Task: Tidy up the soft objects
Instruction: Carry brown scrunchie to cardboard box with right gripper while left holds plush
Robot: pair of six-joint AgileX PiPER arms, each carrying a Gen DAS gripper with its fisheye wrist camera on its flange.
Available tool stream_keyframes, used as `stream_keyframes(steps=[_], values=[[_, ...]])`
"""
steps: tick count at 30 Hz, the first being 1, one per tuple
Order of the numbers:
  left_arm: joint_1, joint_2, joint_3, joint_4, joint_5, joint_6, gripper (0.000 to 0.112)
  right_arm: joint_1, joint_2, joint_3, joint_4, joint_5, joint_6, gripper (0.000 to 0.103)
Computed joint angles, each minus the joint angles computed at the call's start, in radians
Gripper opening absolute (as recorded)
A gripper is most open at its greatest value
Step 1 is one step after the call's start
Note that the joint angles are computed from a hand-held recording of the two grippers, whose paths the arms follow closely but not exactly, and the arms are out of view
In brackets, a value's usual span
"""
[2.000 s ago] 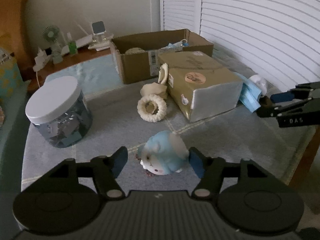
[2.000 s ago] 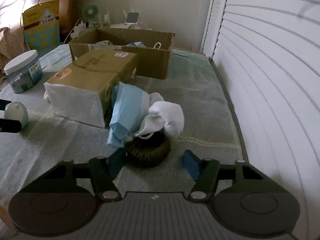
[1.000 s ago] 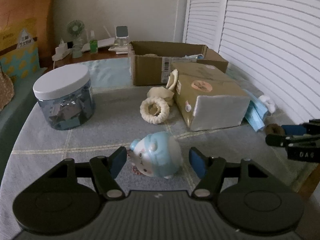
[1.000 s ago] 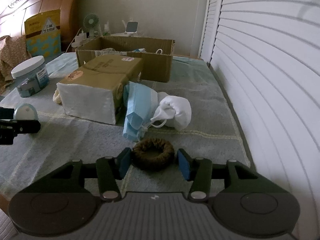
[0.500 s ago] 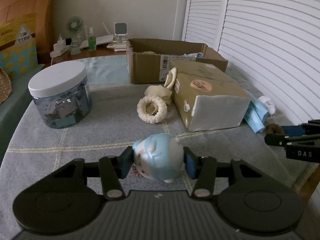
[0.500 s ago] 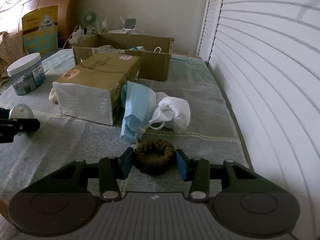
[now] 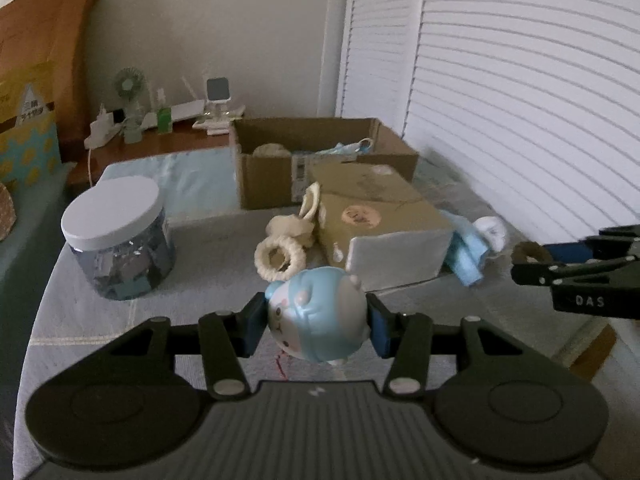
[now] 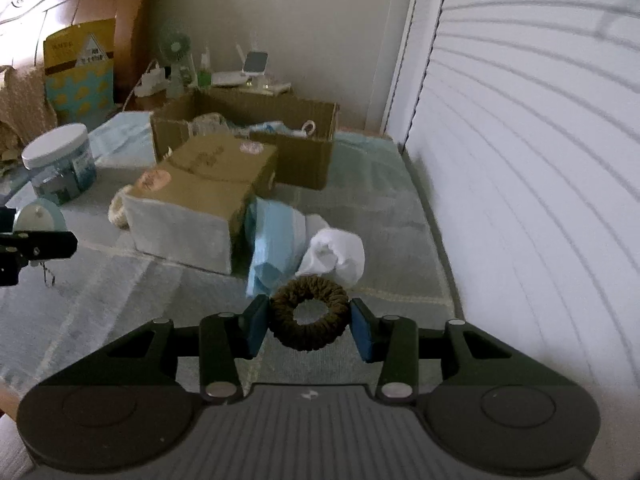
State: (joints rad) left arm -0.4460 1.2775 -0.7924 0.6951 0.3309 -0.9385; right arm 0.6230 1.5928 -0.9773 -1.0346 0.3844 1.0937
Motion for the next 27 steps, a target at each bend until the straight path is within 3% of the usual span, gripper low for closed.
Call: stream_keyframes(steps=[14,21,27], values=[[-0.042,-0.132,0.004,-0.113,0.055,0.146,0.051,0.083,-0.083,-0.031,0.005,0.062,-0.072,0.048],[-0.006,-0.142,-0.018,-0.227,0.048,0.275,0.050,0.067,-0.032,-0.139,0.120,0.035,-0.236,0.049],[0.047,-0.130,-0.029,-0.329,0.029,0.383,0.050,0.027,0.078,-0.324,0.308,0.020,-0.473,0.049]])
